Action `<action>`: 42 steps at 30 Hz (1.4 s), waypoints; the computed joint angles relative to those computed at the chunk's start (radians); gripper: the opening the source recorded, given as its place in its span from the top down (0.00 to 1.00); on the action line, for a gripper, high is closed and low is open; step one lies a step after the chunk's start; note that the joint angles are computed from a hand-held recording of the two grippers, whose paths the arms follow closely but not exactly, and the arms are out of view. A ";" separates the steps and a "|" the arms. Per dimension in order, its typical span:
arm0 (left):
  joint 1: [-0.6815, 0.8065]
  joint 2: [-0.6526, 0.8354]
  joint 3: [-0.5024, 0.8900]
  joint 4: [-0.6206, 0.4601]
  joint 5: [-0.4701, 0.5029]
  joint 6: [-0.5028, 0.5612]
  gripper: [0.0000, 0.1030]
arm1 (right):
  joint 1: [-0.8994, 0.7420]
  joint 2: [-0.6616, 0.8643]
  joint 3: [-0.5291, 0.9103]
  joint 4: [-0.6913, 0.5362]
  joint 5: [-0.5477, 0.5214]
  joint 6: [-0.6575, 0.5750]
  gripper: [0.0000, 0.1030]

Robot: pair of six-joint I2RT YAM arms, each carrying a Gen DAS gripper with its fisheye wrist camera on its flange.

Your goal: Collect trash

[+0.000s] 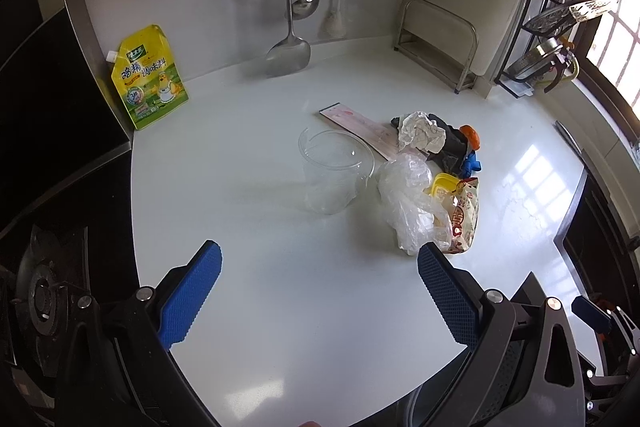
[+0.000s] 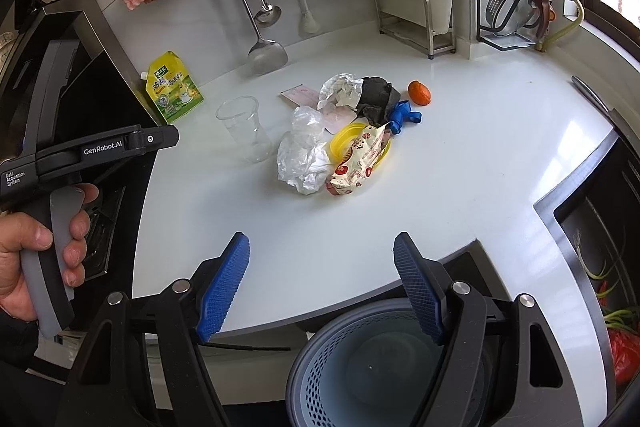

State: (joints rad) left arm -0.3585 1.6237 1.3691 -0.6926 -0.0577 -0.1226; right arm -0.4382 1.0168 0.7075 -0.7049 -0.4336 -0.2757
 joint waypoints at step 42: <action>0.114 0.562 0.463 0.058 0.173 0.202 0.79 | 0.392 0.681 0.413 0.355 0.255 0.212 0.31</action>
